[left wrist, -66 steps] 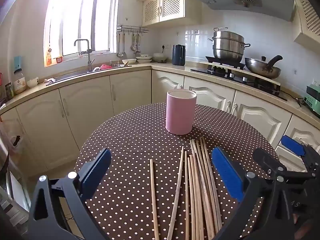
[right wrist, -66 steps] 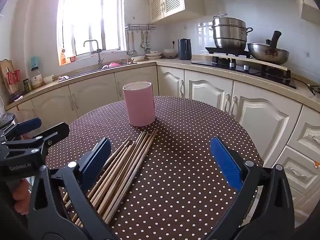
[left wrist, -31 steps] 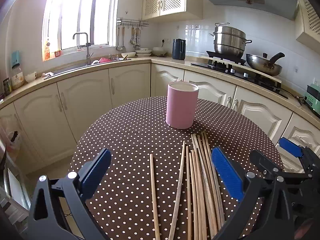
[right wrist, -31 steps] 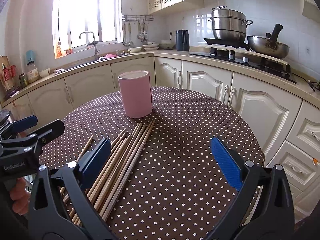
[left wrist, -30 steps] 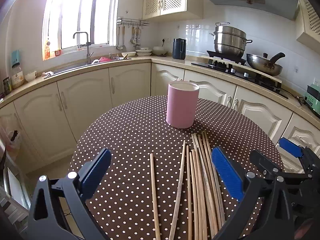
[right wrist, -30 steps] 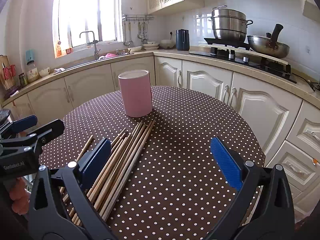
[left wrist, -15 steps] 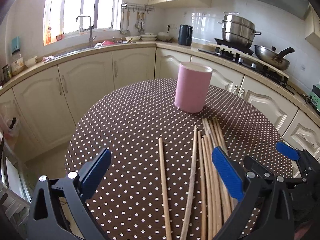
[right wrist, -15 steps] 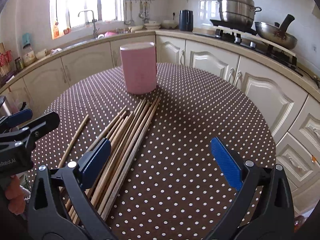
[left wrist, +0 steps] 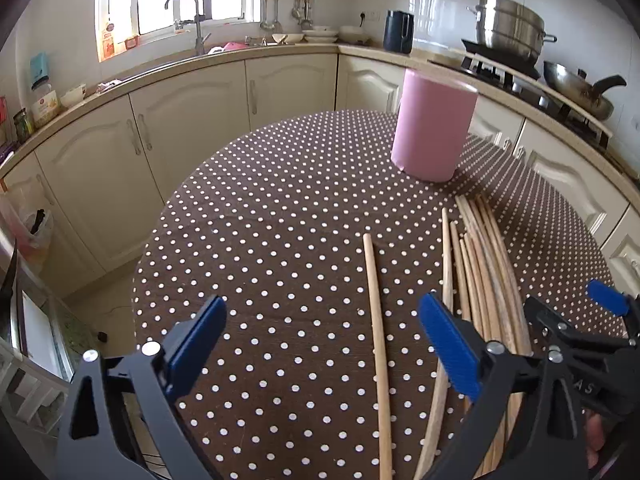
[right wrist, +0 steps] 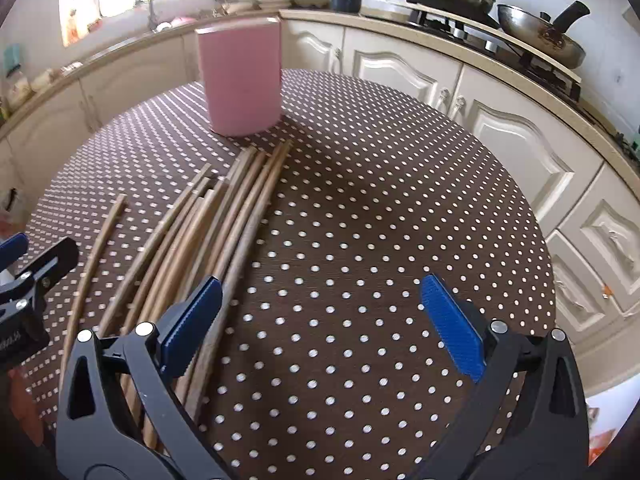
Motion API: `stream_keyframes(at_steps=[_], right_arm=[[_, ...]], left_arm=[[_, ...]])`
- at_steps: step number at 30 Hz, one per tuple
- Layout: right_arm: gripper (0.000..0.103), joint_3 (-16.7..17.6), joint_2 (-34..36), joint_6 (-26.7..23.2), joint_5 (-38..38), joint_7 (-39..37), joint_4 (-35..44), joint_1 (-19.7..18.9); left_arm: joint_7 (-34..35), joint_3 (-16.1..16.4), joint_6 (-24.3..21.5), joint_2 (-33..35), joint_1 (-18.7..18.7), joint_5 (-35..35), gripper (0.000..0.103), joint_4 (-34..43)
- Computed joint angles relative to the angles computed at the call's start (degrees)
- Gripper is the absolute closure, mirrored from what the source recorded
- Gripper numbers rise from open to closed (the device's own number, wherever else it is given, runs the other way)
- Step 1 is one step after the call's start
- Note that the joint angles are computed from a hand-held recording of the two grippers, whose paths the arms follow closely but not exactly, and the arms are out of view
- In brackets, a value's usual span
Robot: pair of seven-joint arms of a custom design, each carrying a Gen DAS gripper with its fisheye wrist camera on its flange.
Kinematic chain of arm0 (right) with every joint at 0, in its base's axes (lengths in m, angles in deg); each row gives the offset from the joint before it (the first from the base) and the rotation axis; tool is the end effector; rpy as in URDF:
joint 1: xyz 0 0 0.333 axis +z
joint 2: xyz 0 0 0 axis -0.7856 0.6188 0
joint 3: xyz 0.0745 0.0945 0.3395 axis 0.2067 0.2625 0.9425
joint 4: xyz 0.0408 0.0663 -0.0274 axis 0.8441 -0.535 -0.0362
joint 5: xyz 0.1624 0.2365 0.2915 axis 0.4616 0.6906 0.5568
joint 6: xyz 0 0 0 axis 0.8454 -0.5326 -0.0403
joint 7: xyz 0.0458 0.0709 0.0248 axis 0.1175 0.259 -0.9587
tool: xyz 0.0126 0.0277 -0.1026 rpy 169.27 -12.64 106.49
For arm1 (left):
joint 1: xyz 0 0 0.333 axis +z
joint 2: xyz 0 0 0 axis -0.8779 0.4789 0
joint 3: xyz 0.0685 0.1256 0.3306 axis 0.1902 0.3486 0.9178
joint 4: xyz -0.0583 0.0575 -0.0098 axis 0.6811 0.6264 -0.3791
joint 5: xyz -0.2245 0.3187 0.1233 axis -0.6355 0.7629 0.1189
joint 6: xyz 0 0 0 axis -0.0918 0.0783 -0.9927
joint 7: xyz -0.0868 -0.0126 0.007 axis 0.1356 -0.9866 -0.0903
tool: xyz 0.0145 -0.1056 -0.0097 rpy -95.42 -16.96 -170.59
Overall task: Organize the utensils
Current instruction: 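Move the right tool toward the pile of wooden sticks, then close the right gripper on one wooden stick and lift it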
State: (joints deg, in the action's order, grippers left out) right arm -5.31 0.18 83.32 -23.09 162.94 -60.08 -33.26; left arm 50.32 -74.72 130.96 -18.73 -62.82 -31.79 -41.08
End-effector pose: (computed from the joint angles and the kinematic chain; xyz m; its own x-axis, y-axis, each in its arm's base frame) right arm 0.6833 0.2542 0.5098 0.1775 -0.9818 0.0672 -0.7276 -0.1770 -0.6627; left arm 0.6257 -0.0690 0.5194 0.2626 -0.9614 0.0824 -0.6576 -0.2408 -0.7139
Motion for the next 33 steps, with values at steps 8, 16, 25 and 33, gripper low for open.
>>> stream_keyframes(at_steps=[8, 16, 25, 33], right_arm=[[0.005, 0.32, 2.44, -4.43, 1.61, -1.47, 4.73, 0.2], [0.006, 0.37, 6.59, -8.79, 2.78, -3.5, 11.43, 0.82], [0.09, 4.54, 6.37, -3.03, 13.62, -10.21, 9.56, -3.88], [0.095, 7.07, 3.77, 1.91, 22.94, -14.85, 4.77, -6.92]], left_arm=[[4.96, -0.19, -7.31, 3.16, -1.35, -3.85, 0.017, 4.34], [4.24, 0.68, -10.23, 5.48, -2.43, -3.16, 0.026, 7.35], [5.77, 1.56, -5.94, 6.1, -2.41, -5.07, 0.096, 7.42], [7.38, 2.31, -2.54, 5.24, -2.05, -9.36, 0.097, 5.37]])
